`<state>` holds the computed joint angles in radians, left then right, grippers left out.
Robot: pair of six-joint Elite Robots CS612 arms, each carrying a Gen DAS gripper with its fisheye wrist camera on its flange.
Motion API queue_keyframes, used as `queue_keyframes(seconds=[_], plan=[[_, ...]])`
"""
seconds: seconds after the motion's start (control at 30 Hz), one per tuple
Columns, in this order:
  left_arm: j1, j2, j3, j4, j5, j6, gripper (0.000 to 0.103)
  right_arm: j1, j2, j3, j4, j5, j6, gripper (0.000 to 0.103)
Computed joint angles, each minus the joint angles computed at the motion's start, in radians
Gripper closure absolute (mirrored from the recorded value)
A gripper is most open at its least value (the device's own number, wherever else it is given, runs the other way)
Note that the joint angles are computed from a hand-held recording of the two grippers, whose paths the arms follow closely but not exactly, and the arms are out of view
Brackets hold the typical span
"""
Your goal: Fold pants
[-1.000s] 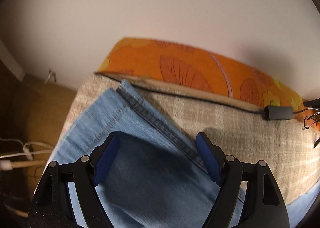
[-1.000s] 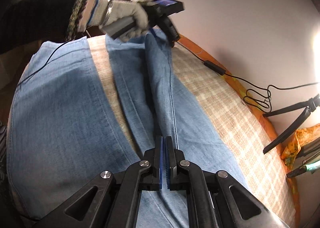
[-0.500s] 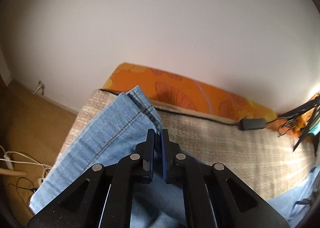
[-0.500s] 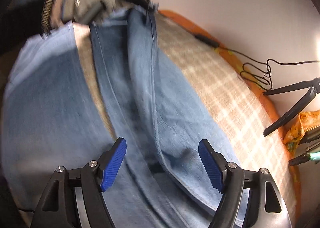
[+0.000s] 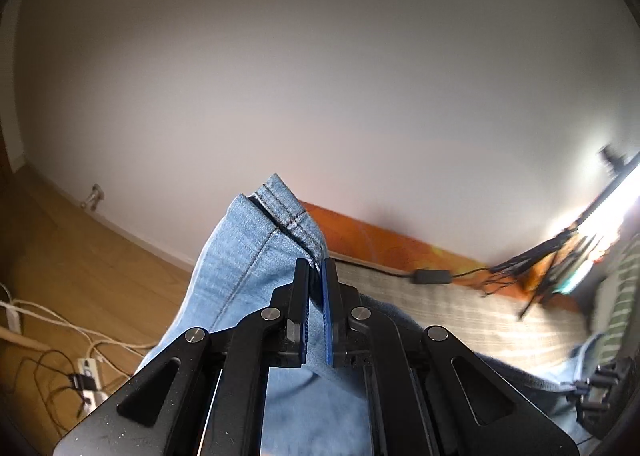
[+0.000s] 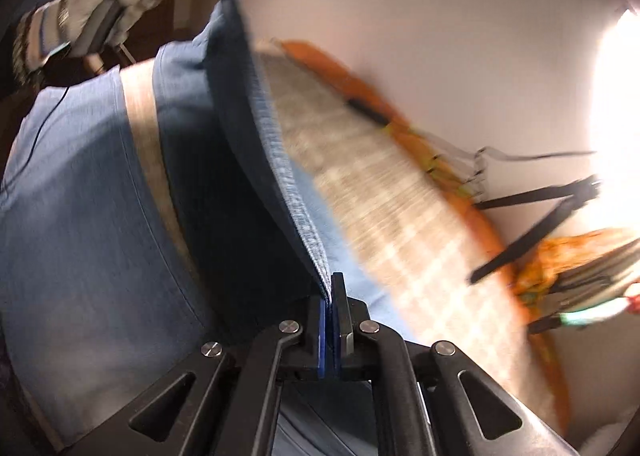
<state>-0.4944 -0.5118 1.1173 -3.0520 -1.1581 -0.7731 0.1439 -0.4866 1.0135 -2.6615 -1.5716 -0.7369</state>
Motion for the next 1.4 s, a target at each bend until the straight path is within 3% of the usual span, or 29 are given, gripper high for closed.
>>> queue_keyframes(seconds=[0.17, 0.37, 0.53, 0.77, 0.93, 1.17, 1.33, 1.4], plan=[[-0.037, -0.081, 0.142, -0.108, 0.055, 0.043, 0.099, 0.018, -0.088, 0.110, -0.070, -0.029, -0.026, 0.103], [-0.082, -0.164, 0.325, -0.266, 0.087, 0.027, 0.099, 0.038, -0.192, 0.283, -0.138, -0.036, -0.044, 0.103], [-0.119, -0.194, 0.452, -0.373, 0.116, -0.024, 0.099, 0.060, -0.254, 0.434, -0.198, -0.038, -0.068, 0.103], [-0.174, -0.184, 0.597, -0.488, 0.122, -0.193, 0.099, 0.078, -0.275, 0.539, -0.208, -0.063, -0.079, 0.103], [-0.186, -0.153, 0.639, -0.548, 0.089, -0.317, 0.099, 0.093, -0.267, 0.561, -0.205, -0.092, -0.081, 0.103], [-0.198, -0.162, 0.679, -0.571, 0.094, -0.359, 0.090, 0.098, -0.260, 0.574, -0.211, -0.111, -0.078, 0.103], [-0.248, -0.212, 0.750, -0.488, 0.264, -0.457, 0.090, 0.095, -0.266, 0.580, -0.186, -0.085, -0.071, 0.103], [-0.261, -0.231, 0.762, -0.436, 0.307, -0.443, 0.090, 0.091, -0.266, 0.579, -0.177, -0.074, -0.069, 0.103]])
